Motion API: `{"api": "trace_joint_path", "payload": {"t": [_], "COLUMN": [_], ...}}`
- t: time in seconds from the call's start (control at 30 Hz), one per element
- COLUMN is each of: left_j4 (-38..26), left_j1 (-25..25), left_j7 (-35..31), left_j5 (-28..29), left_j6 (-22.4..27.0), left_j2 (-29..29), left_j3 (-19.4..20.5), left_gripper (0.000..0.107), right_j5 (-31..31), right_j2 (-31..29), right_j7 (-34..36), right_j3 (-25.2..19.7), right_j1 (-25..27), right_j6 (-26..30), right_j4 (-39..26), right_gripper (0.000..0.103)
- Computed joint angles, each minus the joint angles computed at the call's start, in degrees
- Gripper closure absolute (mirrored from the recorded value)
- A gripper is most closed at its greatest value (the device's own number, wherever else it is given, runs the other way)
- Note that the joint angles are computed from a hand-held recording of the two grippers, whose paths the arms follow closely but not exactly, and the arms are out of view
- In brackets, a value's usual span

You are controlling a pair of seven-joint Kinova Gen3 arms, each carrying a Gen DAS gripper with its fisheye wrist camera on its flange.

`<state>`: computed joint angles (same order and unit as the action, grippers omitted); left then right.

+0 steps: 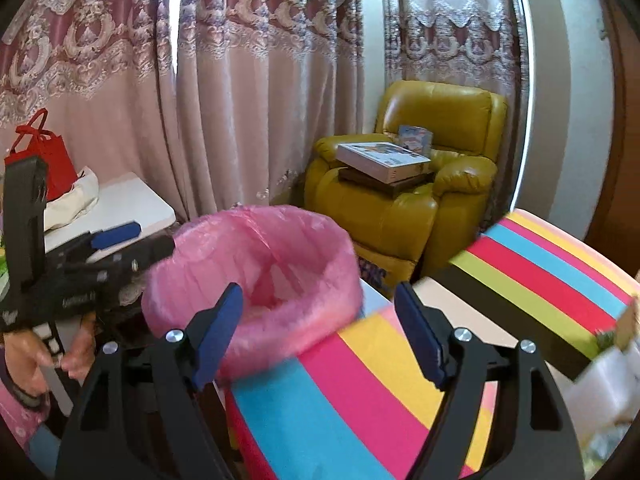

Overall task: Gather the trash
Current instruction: 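Carry both items to the pink bin and open both tools to drop them, then grasp the yellow-green bag with the left tool while the right tool grasps white paper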

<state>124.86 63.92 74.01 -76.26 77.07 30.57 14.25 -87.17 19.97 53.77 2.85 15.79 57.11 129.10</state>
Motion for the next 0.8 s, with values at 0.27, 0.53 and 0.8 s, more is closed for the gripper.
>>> {"api": "trace_joint_path", "payload": {"t": [0.27,0.53,0.8], "left_j4": [-6.67,-15.33,-25.61], "left_j1": [1.70,1.47,3.69], "left_j7": [-2.75,-12.04,-21.46], "left_j5": [-2.10,-9.06,-11.75], "left_j6": [-1.03,-9.42,-14.91], "left_j2": [2.83,6.49,11.26], "left_j3": [-0.43,-2.25,-5.77], "left_gripper": [0.019,0.019,0.019], "right_j5": [2.49,2.09,-1.29], "right_j2": [2.94,6.37,11.11], "right_j7": [4.53,3.17,-2.06], "right_j3": [4.77,6.70,7.82], "right_j1": [11.17,21.29,29.56], "right_j6": [6.04,9.15,11.01], "right_j4": [0.24,-3.79,-10.25], "right_gripper": [0.022,0.022,0.022]}}
